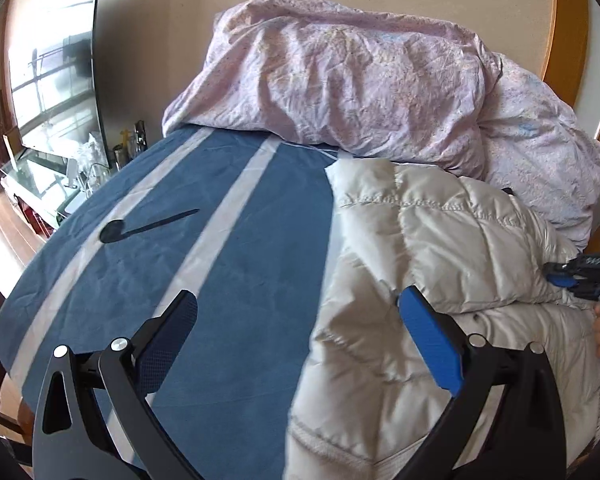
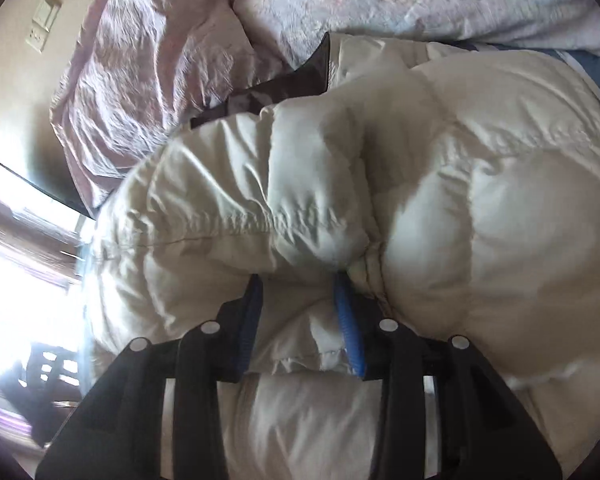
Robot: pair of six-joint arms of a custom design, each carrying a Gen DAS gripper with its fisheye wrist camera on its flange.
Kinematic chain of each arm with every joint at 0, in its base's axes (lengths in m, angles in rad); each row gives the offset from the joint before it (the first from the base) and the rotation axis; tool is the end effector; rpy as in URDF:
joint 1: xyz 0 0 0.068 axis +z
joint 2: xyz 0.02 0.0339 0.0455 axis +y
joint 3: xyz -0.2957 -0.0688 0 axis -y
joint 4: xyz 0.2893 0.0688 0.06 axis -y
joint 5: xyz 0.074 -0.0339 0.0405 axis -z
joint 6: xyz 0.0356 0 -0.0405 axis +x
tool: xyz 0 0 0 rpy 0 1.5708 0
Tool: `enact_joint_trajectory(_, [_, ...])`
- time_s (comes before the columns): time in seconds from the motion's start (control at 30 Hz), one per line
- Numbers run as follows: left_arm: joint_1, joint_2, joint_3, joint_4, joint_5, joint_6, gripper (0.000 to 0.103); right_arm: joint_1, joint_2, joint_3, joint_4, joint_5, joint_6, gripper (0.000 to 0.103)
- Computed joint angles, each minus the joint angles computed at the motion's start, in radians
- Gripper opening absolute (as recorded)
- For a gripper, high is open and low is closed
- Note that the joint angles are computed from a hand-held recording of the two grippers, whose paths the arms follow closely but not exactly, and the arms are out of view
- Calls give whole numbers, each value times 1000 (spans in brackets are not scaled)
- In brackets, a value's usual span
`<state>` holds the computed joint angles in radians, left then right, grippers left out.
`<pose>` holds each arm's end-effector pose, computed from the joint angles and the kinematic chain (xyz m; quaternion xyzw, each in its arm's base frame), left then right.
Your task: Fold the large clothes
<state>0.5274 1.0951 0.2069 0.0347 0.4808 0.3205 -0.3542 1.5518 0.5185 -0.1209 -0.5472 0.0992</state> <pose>0.1664 0.0779 0.1102 -0.0108 0.9132 -0.0630 0.4024 0.2468 -0.0715 0.0959 0.1573 0.9304 0.2369 0.2311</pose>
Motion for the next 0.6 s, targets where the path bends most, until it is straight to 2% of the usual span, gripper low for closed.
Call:
enact_joint_trajectory(0.07, [90,25,18,-46,66,95,102,-70,-79,-24,-73,-78,-81,71])
enact_joint_trajectory(0.1, [124,39,29,-76,96,138,102,-129,-147,-44,-135,-120,-148,75])
enact_joint_trajectory(0.17, [225,94,78,-209,198,288,102,-288,-259,-59,-313,-195,-332,82])
enact_joint_trajectory(0.27, [320,176,131,-345,251,453,102,-511,-277,-32,-520,-243,-576,86])
enact_joint_trajectory(0.33, [368,216,148,-397,254,520,102,-708,-228,2,-650,-228,-775,86])
enact_joint_trajectory(0.43, [431,301,185,-480,265,601,102,-953,-117,66,-754,-173,-986,86])
enact_joint_trajectory(0.6, [523,375,200,-549,250,723,102,-1206,116,190,-812,-74,-1159,86])
